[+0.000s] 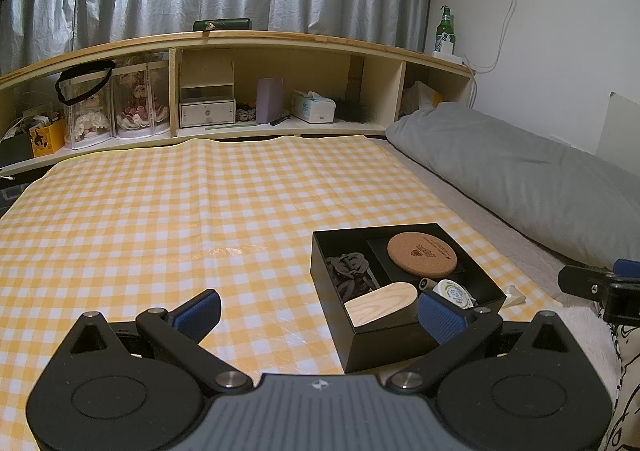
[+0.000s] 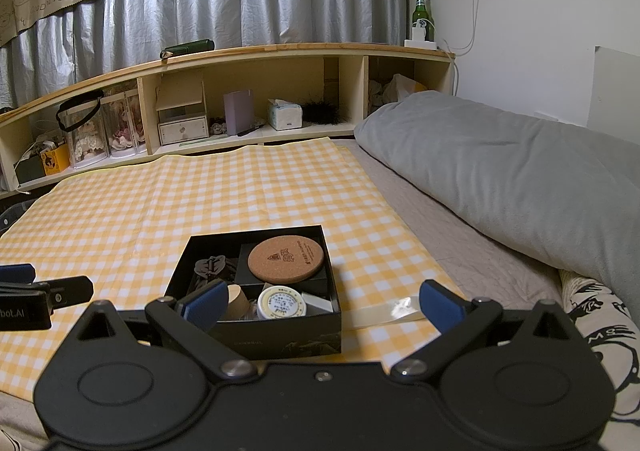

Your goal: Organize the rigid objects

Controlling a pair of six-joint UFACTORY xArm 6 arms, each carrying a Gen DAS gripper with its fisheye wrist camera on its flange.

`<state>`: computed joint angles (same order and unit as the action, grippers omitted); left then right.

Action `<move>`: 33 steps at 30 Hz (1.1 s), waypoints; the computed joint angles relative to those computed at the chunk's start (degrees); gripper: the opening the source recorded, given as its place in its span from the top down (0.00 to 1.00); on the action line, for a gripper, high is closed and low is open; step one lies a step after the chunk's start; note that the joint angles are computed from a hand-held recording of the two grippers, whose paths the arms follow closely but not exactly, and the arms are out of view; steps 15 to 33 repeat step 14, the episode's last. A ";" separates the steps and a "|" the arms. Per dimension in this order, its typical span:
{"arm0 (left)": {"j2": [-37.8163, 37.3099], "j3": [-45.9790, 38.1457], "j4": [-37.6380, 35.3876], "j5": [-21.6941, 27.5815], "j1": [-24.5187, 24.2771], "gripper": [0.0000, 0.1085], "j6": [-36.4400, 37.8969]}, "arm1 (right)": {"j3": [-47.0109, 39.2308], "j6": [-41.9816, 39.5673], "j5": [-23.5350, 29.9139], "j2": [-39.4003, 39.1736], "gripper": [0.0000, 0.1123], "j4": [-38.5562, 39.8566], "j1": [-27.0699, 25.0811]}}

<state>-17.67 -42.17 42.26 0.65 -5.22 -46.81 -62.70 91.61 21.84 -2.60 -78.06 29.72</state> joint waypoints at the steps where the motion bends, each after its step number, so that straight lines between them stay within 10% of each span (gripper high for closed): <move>1: 0.00 0.00 0.00 0.00 0.00 0.05 0.00 | 0.00 0.00 0.00 0.00 0.09 0.00 0.00; 33: 0.01 -0.43 1.11 0.68 -0.36 0.05 -1.67 | 0.01 -0.08 -0.03 -0.01 0.09 0.06 -0.01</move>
